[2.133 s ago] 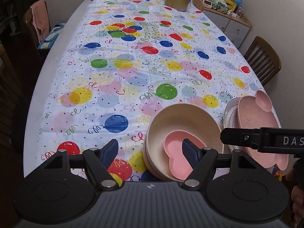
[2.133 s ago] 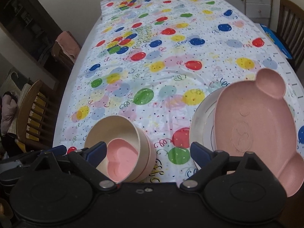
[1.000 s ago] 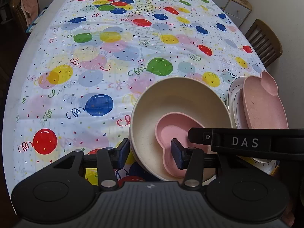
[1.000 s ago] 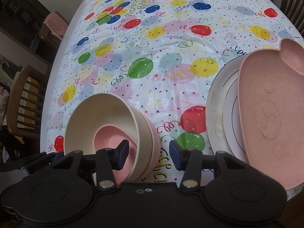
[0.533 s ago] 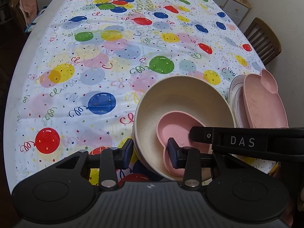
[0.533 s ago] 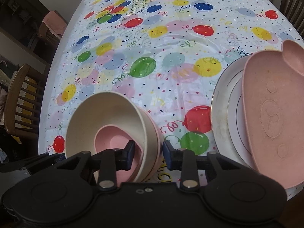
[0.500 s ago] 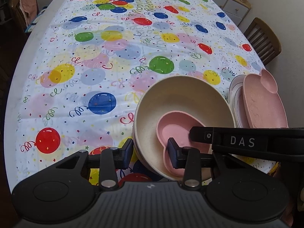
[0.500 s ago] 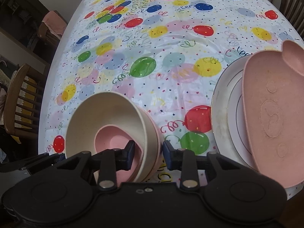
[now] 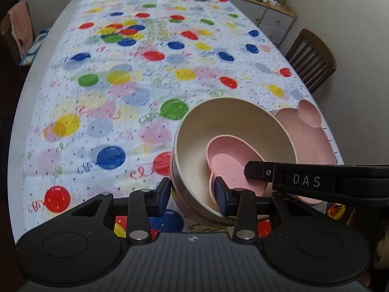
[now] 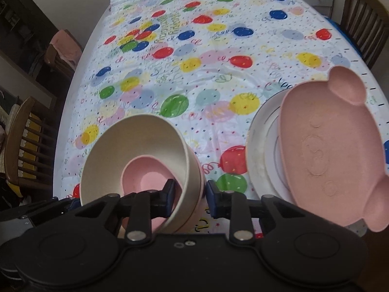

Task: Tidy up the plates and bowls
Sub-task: 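Lift the cream bowl with the heart dish and carry it toward the plate stack, then lower the cream bowl into the pink bowl on the plate stack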

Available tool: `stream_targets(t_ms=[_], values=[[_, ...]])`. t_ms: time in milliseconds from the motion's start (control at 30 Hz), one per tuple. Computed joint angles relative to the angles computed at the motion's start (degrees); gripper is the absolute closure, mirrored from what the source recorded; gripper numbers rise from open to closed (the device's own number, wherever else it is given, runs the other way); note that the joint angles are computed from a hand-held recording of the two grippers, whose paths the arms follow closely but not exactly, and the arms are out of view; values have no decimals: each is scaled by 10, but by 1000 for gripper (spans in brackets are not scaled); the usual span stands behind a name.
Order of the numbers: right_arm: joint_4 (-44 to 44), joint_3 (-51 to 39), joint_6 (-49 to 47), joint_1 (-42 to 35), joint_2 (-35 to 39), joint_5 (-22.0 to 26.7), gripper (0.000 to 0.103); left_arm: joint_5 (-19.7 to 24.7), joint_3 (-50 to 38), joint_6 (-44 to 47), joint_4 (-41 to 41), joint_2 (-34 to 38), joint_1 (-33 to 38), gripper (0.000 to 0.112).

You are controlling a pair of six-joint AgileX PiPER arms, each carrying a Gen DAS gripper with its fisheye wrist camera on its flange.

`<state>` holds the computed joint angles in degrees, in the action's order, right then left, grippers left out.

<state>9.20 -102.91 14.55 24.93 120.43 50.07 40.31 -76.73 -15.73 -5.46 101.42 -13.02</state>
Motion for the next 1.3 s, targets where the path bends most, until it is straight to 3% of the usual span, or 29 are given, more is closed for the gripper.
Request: stream_targets(t_ms=[267,667,1300], values=[[-4,39,-7,-31,-50,-25,80,28,-81,-6,12,29,-40,75],[25,84,-83,-135,-93,-34,81,83,-264,-60,45,146,-129,75],[89,43,-215,-244,-25,4,81,175,-492,-148,92,314,-193,75]])
